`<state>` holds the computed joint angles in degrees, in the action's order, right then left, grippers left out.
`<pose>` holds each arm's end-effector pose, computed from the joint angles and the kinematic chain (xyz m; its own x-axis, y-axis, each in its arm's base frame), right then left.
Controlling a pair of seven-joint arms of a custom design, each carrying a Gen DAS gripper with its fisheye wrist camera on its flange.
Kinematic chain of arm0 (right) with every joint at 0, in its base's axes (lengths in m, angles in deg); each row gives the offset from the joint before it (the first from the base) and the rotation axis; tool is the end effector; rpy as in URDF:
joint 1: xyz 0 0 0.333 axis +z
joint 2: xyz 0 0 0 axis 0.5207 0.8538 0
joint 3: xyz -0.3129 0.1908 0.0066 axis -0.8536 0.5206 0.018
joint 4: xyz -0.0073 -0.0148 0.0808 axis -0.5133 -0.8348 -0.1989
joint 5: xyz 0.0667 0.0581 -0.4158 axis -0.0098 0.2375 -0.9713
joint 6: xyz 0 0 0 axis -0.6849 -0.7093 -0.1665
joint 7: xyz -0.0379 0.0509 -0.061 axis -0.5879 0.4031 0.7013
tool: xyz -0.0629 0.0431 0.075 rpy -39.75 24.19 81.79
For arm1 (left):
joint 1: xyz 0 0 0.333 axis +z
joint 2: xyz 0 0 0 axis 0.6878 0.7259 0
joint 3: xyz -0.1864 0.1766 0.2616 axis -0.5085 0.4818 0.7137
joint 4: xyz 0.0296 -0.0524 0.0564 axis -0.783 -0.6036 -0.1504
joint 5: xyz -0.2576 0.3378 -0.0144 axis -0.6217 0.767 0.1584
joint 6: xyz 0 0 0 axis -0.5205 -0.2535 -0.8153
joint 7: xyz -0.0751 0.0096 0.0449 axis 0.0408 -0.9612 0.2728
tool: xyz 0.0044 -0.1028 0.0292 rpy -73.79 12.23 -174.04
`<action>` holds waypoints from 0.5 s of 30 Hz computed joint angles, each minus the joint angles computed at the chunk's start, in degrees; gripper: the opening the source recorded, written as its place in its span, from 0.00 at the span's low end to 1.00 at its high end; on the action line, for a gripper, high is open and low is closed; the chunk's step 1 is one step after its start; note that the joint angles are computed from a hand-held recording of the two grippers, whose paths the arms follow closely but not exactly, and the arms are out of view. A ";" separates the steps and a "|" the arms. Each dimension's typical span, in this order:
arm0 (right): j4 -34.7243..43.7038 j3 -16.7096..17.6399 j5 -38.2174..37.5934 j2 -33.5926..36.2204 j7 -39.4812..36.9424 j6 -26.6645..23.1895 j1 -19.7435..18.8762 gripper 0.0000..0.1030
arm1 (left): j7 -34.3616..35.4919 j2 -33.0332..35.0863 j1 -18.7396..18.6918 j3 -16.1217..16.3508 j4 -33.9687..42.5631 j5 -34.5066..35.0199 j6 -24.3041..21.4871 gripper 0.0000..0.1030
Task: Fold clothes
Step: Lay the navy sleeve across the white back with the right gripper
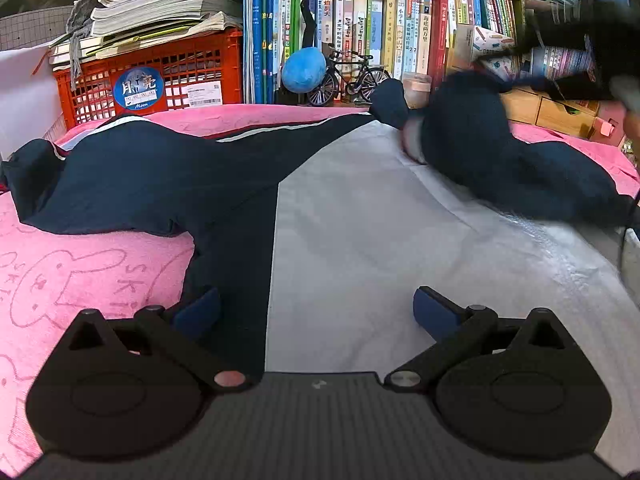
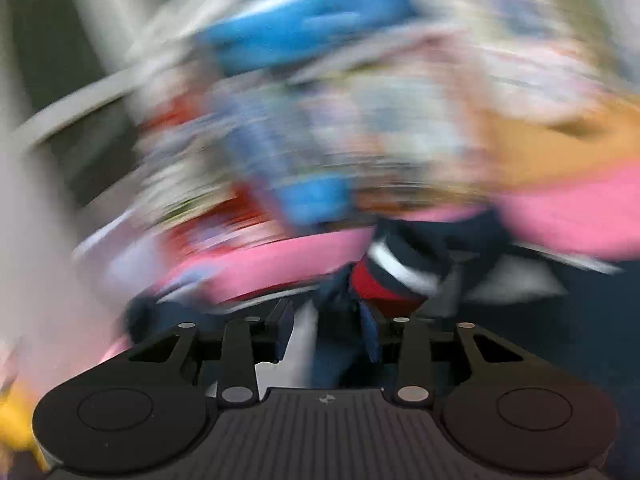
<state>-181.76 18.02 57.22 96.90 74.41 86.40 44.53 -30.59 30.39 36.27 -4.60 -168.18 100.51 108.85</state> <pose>0.6502 0.2264 0.6091 0.6700 -0.6039 -0.4318 -0.5948 -0.0888 -0.7989 0.4700 -0.2483 0.5381 0.1539 -0.9880 0.0127 -0.6168 -0.1061 -0.7800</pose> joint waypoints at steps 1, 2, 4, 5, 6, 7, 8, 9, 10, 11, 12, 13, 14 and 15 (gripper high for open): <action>-0.11 0.57 1.76 -0.59 -4.28 -2.59 -0.21 0.60 | 0.00 -0.04 -0.02 0.03 -0.03 -0.02 0.06 1.00; -1.26 0.78 3.73 -1.60 -8.04 -2.57 -0.12 0.80 | -0.02 -0.07 -0.02 0.04 -0.07 -0.02 0.11 1.00; -4.26 0.60 8.14 -3.76 -15.23 -0.62 0.35 0.95 | -0.08 -0.13 0.00 0.06 -0.13 -0.01 0.25 1.00; -4.93 0.13 7.82 -4.05 -15.03 1.09 0.70 0.95 | -0.15 -0.15 0.03 0.06 -0.17 0.01 0.33 1.00; -5.16 -0.32 5.83 -3.93 -12.75 3.09 1.07 0.95 | -0.15 -0.16 0.04 0.05 -0.18 0.01 0.33 1.00; -5.38 -0.70 3.63 -3.78 -10.28 5.05 1.34 0.95 | -0.23 -0.19 0.07 0.05 -0.22 0.05 0.41 1.00; -5.45 -1.05 0.01 -3.42 -6.25 7.13 1.65 0.95 | -0.28 -0.24 0.09 0.06 -0.26 0.04 0.50 1.00; -5.46 -1.49 -4.99 -2.95 -0.88 8.82 1.89 0.94 | -0.40 -0.28 0.13 0.06 -0.31 0.07 0.63 1.00; -6.09 -1.90 -8.56 -2.95 2.80 9.78 1.80 0.94 | -0.50 -0.33 0.17 0.09 -0.37 0.07 0.80 1.00; -7.06 -2.22 -11.03 -3.23 5.29 10.47 1.54 0.94 | -0.55 -0.40 0.22 0.14 -0.46 0.03 1.06 1.00; -8.13 -2.52 -13.23 -3.70 7.04 11.12 1.21 0.94 | -0.45 -0.48 0.24 0.25 -0.56 -0.14 1.39 1.00; -10.05 -2.73 -15.03 -4.64 7.47 12.45 0.93 0.94 | -0.04 -0.60 0.20 0.48 -0.72 -0.59 1.83 1.00; -12.46 -2.91 -16.77 -5.80 7.42 14.27 0.73 0.94 | 0.94 -0.66 0.03 0.78 -0.73 -1.63 1.94 1.00; -14.29 -3.27 -21.15 -6.34 9.66 17.07 0.67 0.94 | 3.18 -0.55 -0.58 1.23 -0.24 -4.26 0.86 1.00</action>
<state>-196.05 14.75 36.08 90.55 84.08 103.46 45.20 -27.42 29.84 35.69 -3.37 -168.42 96.25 109.71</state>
